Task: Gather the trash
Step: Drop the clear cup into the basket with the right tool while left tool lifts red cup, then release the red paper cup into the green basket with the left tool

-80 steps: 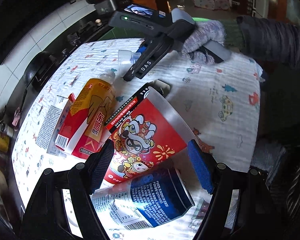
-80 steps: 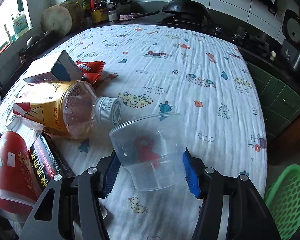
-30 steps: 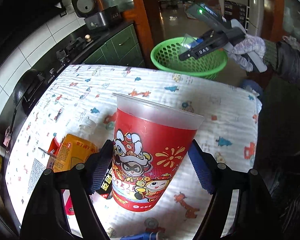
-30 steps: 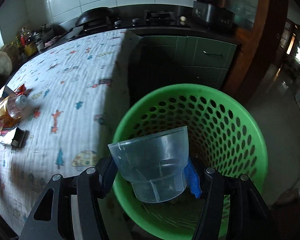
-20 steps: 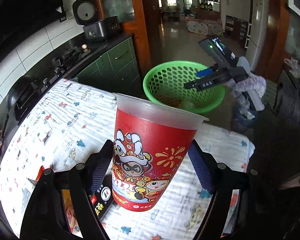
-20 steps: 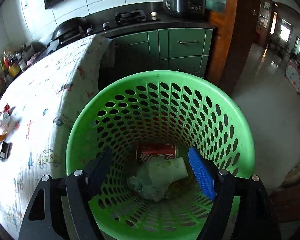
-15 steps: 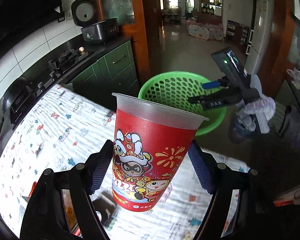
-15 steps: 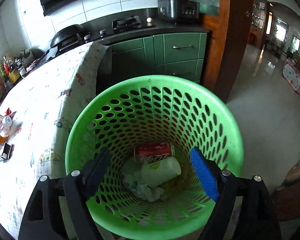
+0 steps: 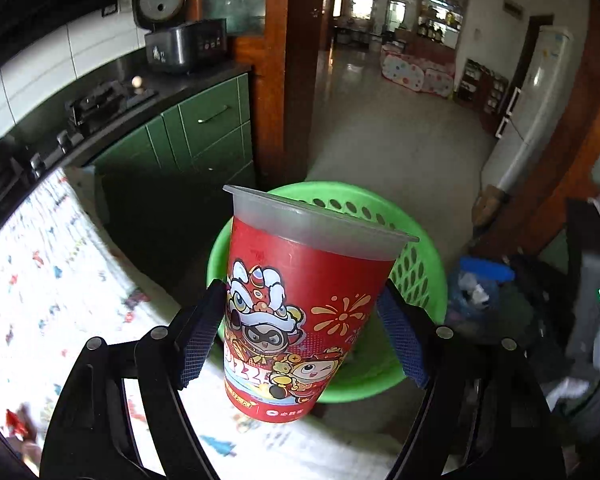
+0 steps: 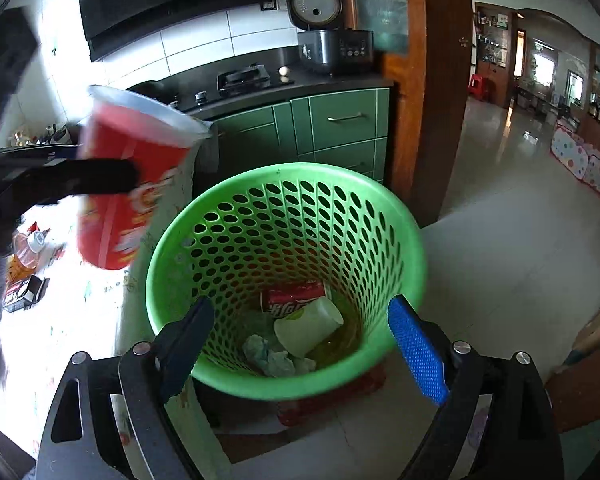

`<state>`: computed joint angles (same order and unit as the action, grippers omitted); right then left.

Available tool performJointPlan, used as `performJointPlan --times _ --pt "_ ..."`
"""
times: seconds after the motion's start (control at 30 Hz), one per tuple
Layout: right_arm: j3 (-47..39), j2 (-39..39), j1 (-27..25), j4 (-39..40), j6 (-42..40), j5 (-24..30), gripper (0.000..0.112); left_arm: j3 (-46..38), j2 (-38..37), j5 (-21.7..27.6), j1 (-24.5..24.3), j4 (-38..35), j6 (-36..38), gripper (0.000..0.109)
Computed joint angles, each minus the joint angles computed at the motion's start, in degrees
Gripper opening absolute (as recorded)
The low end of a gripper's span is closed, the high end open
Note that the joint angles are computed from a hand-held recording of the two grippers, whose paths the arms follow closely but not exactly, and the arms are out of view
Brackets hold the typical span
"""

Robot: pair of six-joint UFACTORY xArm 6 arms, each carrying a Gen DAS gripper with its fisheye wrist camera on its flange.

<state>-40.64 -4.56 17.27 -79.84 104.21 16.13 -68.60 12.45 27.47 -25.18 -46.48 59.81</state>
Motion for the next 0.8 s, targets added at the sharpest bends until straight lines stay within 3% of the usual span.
performJointPlan --times 0.33,0.53,0.8 --pt "3.9 -3.9 1.4 -2.3 3.7 0.9 0.086 1.3 -0.3 -0.6 -0.4 -2.7 0.0 0.08" --pt "1.9 -3.4 4.1 -2.1 2.2 0.6 0.086 8.1 -7.7 -0.8 2.2 -6.6 5.3 0.08" --pt "-4.9 1.5 8.4 0.5 -2.7 -1.7 0.088 19.8 -20.7 -5.3 7.6 -9.0 10.3 0.08"
